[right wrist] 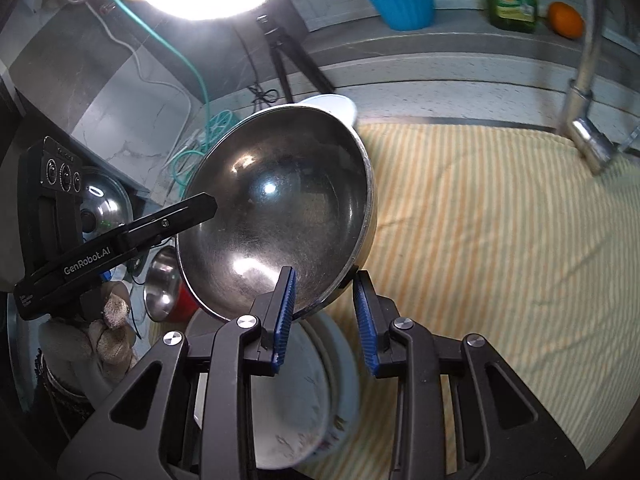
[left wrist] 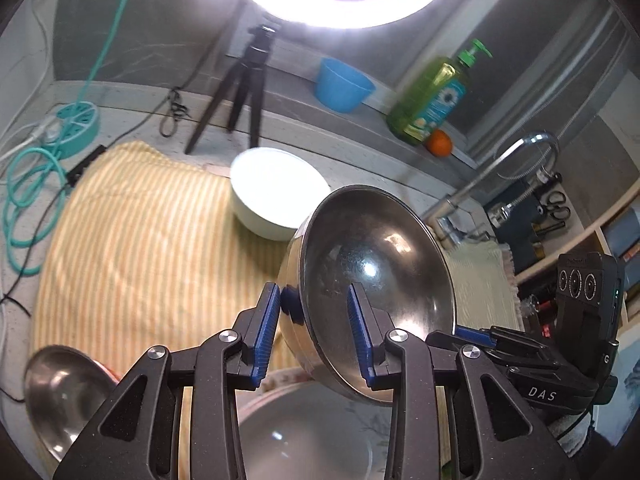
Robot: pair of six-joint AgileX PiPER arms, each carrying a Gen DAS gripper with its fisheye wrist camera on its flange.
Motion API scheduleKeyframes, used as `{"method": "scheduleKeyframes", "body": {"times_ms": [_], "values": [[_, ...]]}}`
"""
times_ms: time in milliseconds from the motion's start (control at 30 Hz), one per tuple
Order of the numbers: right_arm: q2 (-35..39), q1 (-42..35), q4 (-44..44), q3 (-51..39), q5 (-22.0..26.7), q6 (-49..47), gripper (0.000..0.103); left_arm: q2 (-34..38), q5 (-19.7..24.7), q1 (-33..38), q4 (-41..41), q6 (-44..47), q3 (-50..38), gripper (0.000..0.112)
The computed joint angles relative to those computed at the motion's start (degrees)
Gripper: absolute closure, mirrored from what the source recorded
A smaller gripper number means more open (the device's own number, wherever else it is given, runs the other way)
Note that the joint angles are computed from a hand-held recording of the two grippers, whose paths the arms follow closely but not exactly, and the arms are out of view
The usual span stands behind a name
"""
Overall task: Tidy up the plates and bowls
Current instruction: 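Lift the steel bowl with the left gripper and carry it beside the plates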
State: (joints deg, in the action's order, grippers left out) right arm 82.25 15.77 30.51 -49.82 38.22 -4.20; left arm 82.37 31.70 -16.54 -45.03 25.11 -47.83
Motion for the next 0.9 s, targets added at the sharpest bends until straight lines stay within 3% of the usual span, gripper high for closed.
{"method": "scheduleKeyframes", "body": {"times_ms": [433,900], "values": [[-10.55,-17.64,1.47,12.62,5.71,-9.97,0.072,6.04,-5.65,-17.56,2.02,-8.32,-1.62,0.081],[-14.65,-30.7,2.42,18.87,9.25,-20.85,0.072,9.47,-5.67,-25.25,5.19,-13.88,-2.63,0.081]]}}
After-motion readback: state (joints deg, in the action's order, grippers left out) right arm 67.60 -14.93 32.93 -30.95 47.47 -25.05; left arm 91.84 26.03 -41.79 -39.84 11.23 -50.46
